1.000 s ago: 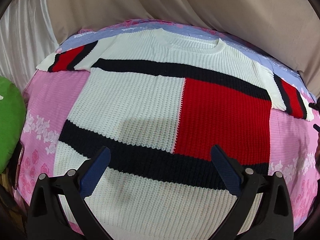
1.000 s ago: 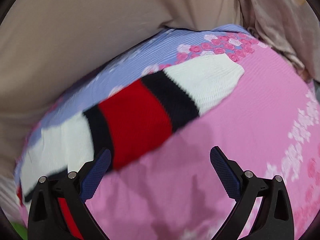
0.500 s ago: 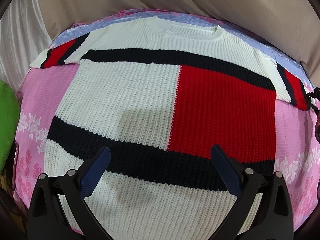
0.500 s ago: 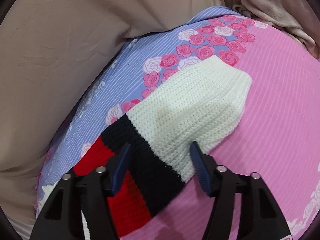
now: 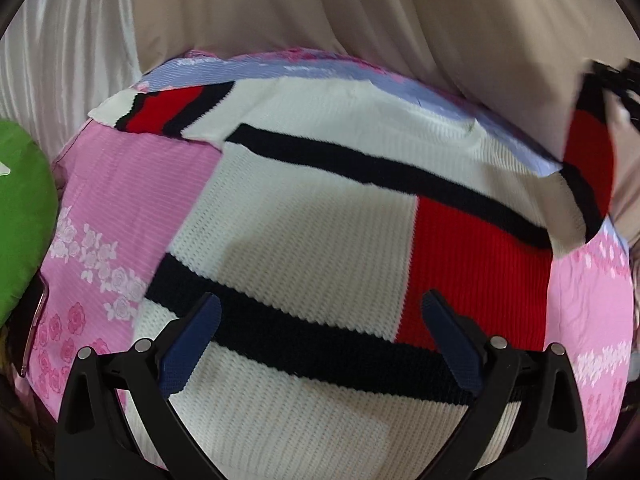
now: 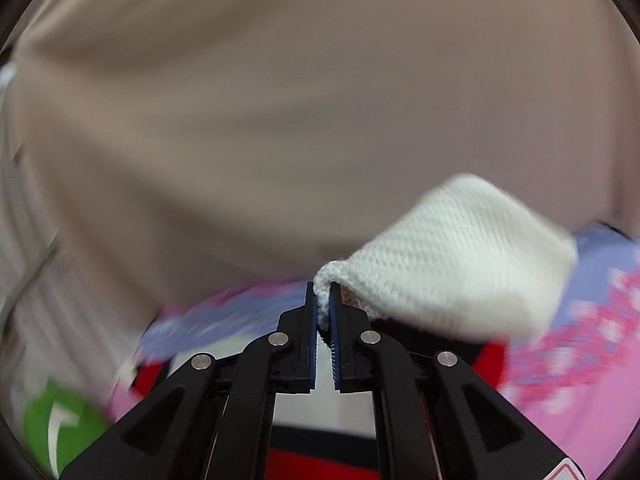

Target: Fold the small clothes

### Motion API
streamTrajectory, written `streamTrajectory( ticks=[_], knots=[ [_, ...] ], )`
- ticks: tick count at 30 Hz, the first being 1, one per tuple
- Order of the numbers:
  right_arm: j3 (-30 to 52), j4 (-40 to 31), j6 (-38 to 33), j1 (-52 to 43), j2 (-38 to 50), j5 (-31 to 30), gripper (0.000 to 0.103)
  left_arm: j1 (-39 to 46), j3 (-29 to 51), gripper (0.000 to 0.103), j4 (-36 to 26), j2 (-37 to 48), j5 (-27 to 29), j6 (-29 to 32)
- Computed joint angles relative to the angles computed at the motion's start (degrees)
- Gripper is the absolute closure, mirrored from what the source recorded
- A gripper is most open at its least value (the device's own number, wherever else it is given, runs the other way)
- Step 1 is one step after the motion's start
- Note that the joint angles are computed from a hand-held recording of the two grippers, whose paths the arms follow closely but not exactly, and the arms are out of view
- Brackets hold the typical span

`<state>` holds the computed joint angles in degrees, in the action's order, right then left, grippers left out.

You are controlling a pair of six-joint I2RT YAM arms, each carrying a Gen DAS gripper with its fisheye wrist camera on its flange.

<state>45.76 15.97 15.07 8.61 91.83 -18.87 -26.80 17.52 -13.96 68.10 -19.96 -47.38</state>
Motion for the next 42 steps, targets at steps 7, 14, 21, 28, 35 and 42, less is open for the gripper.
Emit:
streamTrajectory(
  ticks=[7,14,21,28,35,42],
  knots=[
    [8.04,-1.39,-3.58,23.00,19.12,13.19,0.071,21.42,-1.51,0.005,8.24,-0.92,17.62,13.28],
    [-17.50,8.82,5.72,14.09,8.06,19.10,0.044,33.16,15.52,0.005,24.58,30.32,30.15,13.64],
    [-16.01,9.78,4.03,5.86,18.17,20.97,0.044,29.27,44.99,0.024,17.87,58.14,26.56,11.42],
    [-11.39,12.42,2.46,3.36,25.82,19.51,0.044,32.20,32.32,0.098,28.62,42.90,33.67,13.99],
    [-13.86,13.47,0.40,5.88,24.75,20.95,0.043,41.46,24.71,0.097,31.66,47.13,36.48,14.80],
    [-6.53,8.21,-2.00,9.25,28.56,22.74,0.055,41.84,21.48,0.096,36.99,46.60,39.96,13.44]
  ],
)
